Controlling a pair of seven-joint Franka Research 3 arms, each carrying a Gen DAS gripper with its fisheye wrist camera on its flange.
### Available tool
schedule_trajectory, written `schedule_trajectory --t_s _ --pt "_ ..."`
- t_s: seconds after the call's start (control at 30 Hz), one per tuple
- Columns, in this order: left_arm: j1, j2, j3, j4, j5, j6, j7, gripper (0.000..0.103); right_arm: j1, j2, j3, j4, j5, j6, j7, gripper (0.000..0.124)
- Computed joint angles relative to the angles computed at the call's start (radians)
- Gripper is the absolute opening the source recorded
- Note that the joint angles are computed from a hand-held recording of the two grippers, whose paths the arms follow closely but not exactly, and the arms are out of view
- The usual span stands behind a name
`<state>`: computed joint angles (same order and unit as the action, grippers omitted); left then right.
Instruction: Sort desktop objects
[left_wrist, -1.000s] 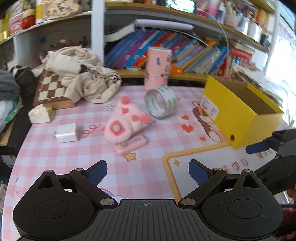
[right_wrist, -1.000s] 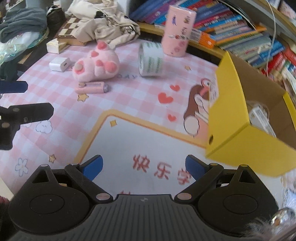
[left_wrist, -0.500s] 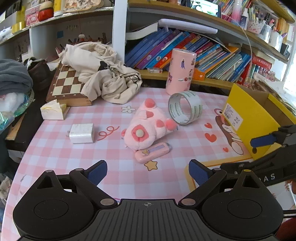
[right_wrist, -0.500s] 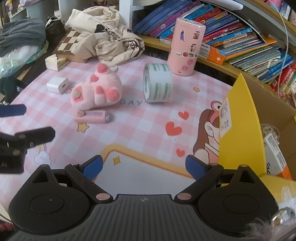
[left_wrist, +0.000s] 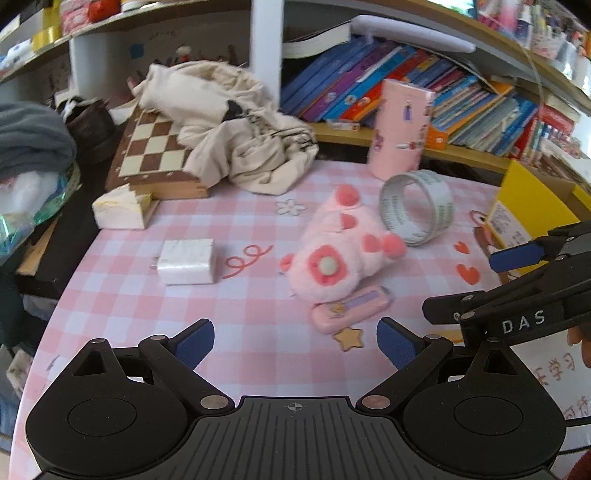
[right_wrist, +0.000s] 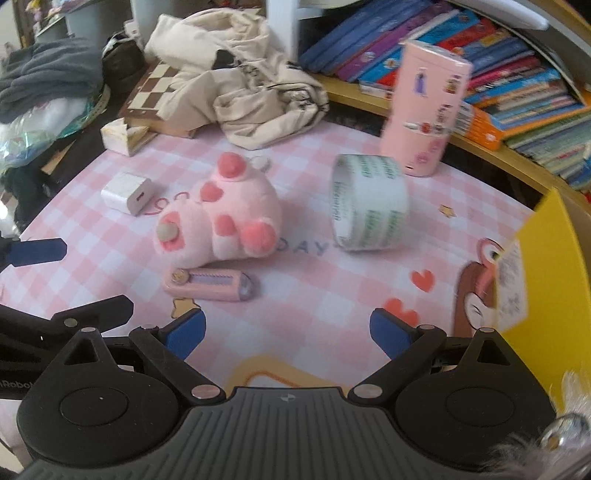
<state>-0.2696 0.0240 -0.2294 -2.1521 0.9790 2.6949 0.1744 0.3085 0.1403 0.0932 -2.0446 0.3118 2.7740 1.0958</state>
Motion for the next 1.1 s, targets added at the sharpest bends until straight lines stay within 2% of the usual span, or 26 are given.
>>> schedule_trajectory --t_s 0.43,0.73,0.87,1.03,1.1 --pt "0.030 -0.013 0.012 -0.028 -0.028 -0.032 0.018 0.097 -0.016 0.134 0.062 0.139 0.165 -0.071 -0.214 0.093" --pt "0.044 -0.009 0.022 -0.011 0.024 -0.083 0.005 0.097 0.001 0.192 0.059 0.207 0.166 -0.122 -0.235 0.090" --pt "0.052 -0.004 0.025 -0.006 0.025 -0.096 0.006 0.097 0.009 0.193 0.063 0.198 0.162 -0.107 -0.246 0.089" --pt "0.056 0.025 0.033 0.019 0.044 -0.090 0.003 0.097 0.017 0.186 0.064 0.171 0.140 -0.054 -0.261 0.074" --pt "0.056 0.046 0.039 0.039 0.062 -0.083 0.002 0.097 0.015 0.184 0.063 0.171 0.141 -0.058 -0.260 0.074"
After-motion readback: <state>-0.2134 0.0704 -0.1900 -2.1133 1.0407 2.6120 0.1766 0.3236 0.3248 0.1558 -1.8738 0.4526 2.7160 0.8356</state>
